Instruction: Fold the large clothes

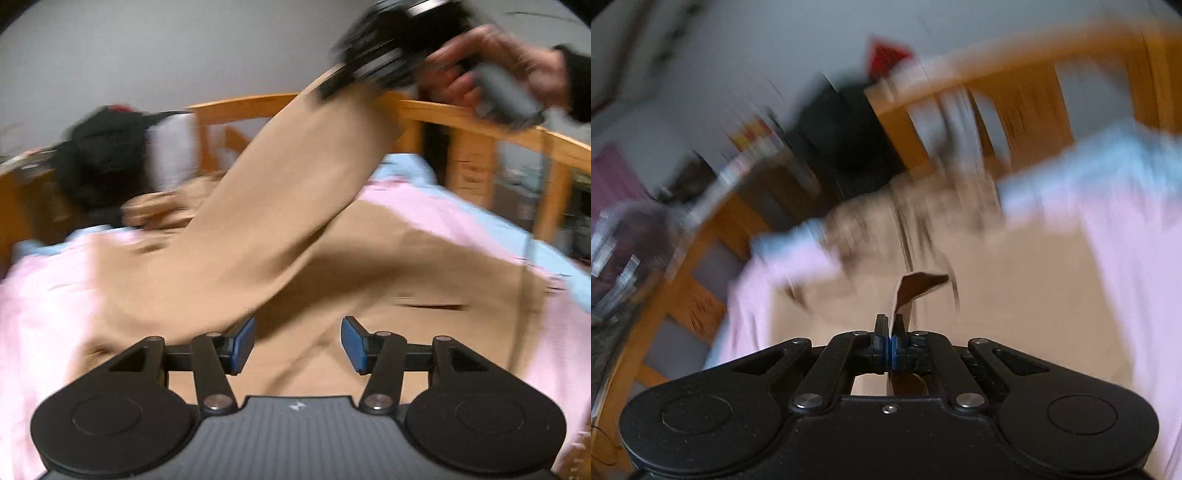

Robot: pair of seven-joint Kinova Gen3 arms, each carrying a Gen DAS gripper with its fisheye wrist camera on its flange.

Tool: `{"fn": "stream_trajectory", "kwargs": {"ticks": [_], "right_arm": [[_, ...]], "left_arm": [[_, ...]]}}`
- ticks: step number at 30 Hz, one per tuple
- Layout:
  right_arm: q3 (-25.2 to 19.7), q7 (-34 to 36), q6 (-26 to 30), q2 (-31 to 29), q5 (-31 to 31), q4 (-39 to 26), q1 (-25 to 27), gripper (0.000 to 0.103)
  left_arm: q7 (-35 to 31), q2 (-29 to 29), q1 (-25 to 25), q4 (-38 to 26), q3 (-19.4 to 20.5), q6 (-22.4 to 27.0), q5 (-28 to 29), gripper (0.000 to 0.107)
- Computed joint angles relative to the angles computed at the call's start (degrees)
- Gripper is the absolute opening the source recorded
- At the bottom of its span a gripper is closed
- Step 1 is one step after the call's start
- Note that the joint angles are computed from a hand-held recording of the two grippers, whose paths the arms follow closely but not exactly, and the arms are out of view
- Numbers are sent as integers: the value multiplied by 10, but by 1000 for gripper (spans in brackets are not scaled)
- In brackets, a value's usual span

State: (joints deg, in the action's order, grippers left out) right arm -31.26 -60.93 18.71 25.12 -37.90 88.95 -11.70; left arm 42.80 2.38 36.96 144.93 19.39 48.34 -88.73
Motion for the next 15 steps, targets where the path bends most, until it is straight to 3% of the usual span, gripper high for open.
{"fn": "stream_trajectory", "kwargs": {"ticks": [2,4,9,11,12,13,15], "right_arm": [[-21,19,-13,-2,-1,-18,18,0],[1,12,1,-5,1,-44,5,0],[8,17,13,1,4,-65,-3,0],[-18,47,5,1,-13,-49,19,0],[-23,57,3,3,-16,-46,22,0],[-25,63,2,3,-17,-44,25,0],[-37,83,-11,3,-26,-31,35,0]], "left_arm": [[-34,14,1,-2,-10,40,47,57],[-80,39,-21,-13,-33,65,81,57],[-149,113,-97,-37,-93,56,35,55],[-175,140,-124,-52,-101,53,22,41],[-175,145,-134,-55,-107,47,15,26],[-165,145,-145,-57,-114,37,5,18],[-122,127,-159,-50,-121,17,-6,12]]}}
